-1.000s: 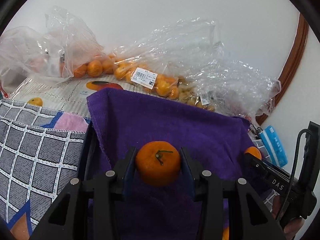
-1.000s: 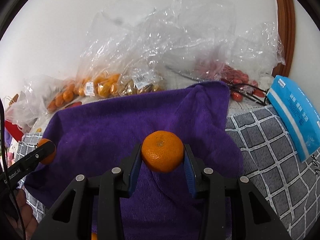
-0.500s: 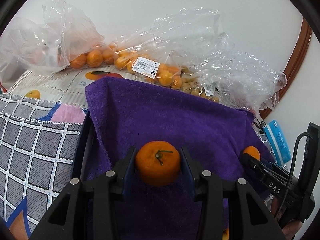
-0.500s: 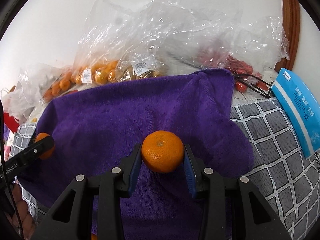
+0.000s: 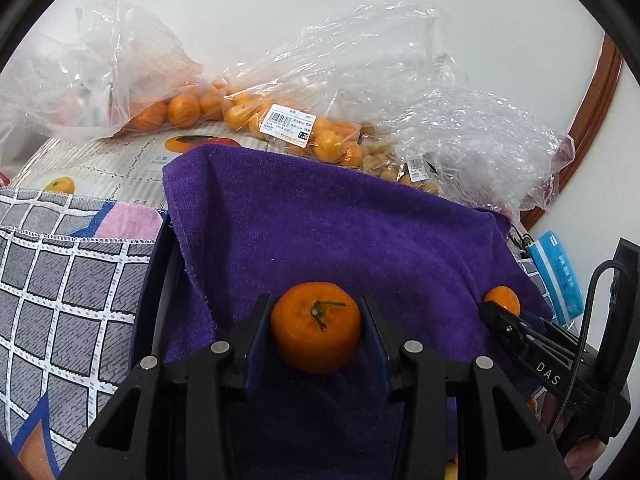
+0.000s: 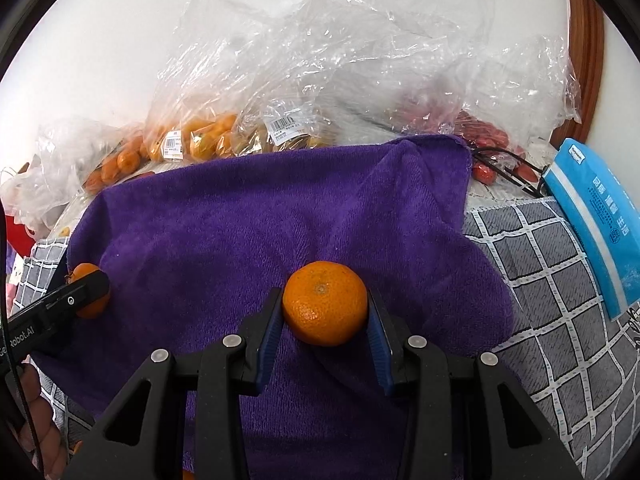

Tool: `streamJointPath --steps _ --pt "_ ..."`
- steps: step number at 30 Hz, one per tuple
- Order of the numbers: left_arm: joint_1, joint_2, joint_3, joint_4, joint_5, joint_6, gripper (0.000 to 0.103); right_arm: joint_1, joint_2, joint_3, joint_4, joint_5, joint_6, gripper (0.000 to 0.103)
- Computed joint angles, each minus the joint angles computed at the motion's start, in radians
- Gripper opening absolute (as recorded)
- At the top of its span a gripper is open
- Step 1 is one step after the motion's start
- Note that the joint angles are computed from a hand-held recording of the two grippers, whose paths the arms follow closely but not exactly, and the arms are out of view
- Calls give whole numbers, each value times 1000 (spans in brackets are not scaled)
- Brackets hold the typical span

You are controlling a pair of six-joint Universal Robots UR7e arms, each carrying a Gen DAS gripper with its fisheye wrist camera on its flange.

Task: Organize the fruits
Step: 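Lower both oranges onto the purple towel and open both grippers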

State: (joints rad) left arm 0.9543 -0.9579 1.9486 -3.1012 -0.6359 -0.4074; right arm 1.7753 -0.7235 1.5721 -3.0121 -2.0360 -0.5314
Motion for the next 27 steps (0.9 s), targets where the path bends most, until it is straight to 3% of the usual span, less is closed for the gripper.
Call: streamJointPath --steps 7,11,27 --pt "1 -3 3 -15 -15 12 41 1 -2 4 -16 -3 -6 41" --pt "-4 -3 11 -59 -21 39 48 2 -11 19 -61 19 -11 47" --pt "-27 -2 41 -218 -14 97 49 5 -36 55 -160 56 -34 49"
